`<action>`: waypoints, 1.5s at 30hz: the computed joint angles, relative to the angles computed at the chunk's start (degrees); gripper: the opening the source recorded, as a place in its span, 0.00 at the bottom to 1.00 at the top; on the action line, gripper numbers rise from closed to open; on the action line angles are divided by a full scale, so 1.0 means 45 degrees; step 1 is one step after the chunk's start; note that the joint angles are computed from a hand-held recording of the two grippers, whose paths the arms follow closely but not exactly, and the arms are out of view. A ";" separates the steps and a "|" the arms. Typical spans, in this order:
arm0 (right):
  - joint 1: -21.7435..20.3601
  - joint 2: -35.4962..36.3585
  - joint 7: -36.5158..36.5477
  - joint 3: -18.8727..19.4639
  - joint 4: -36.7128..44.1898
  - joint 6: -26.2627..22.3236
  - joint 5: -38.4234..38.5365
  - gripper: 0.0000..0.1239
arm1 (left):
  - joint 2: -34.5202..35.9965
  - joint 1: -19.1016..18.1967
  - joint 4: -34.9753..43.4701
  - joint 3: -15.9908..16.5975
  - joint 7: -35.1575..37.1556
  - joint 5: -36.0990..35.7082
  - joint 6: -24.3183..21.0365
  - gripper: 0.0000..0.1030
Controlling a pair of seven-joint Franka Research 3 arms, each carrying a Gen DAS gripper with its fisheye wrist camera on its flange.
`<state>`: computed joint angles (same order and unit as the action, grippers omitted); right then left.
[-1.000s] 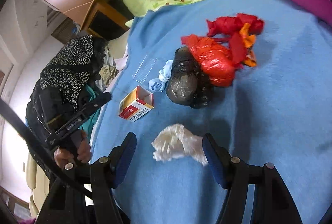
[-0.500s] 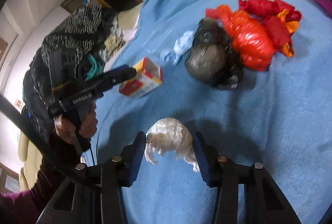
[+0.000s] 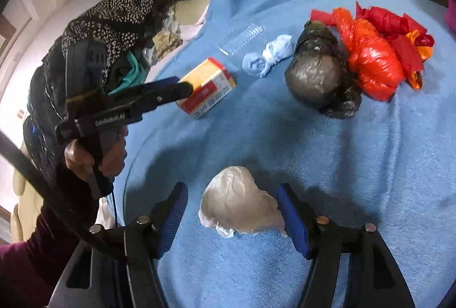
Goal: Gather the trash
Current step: 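Grasp the white plastic bag with the right tool while the left tool grasps the orange-and-white box, then carry both items over the red basket and open both tools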
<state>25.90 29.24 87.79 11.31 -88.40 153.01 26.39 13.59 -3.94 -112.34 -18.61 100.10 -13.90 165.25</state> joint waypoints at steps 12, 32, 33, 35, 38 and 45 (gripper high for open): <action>0.0121 -0.0632 -0.0273 -0.0049 -0.1085 0.0639 -0.0311 0.31 | 0.0389 -0.0323 0.0206 0.0548 -0.2163 0.1752 -0.0160 0.53; -0.4122 -1.2924 0.7542 0.0836 -1.1597 0.3344 -0.5174 0.31 | -0.1690 -0.3657 0.0981 -0.1488 0.1553 -0.2966 0.1040 0.53; -0.4582 -1.3615 0.7870 0.1001 -1.1870 0.2893 -0.5356 0.31 | -0.1376 -0.3857 0.1521 -0.1615 0.1690 -0.2969 0.0833 0.53; -0.5302 -1.4950 0.8491 0.1220 -1.2359 0.1918 -0.5652 0.31 | -0.0450 -0.4710 0.2973 -0.1361 0.0449 -0.1175 0.0133 0.53; -0.5540 -1.6730 0.8810 0.0576 -1.3319 0.0767 -0.5499 0.32 | 0.0863 -0.5848 0.4891 -0.0884 -0.1373 0.1441 -0.0824 0.53; -0.5859 -1.8516 0.8931 -0.0358 -1.5086 0.0575 -0.4690 0.32 | 0.4151 -0.7636 0.9891 -0.0151 -0.3617 0.4646 -0.4318 0.54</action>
<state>-0.47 -54.09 127.98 9.70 -156.29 155.60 5.29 32.26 -38.30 -67.83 -19.29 83.83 7.01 145.82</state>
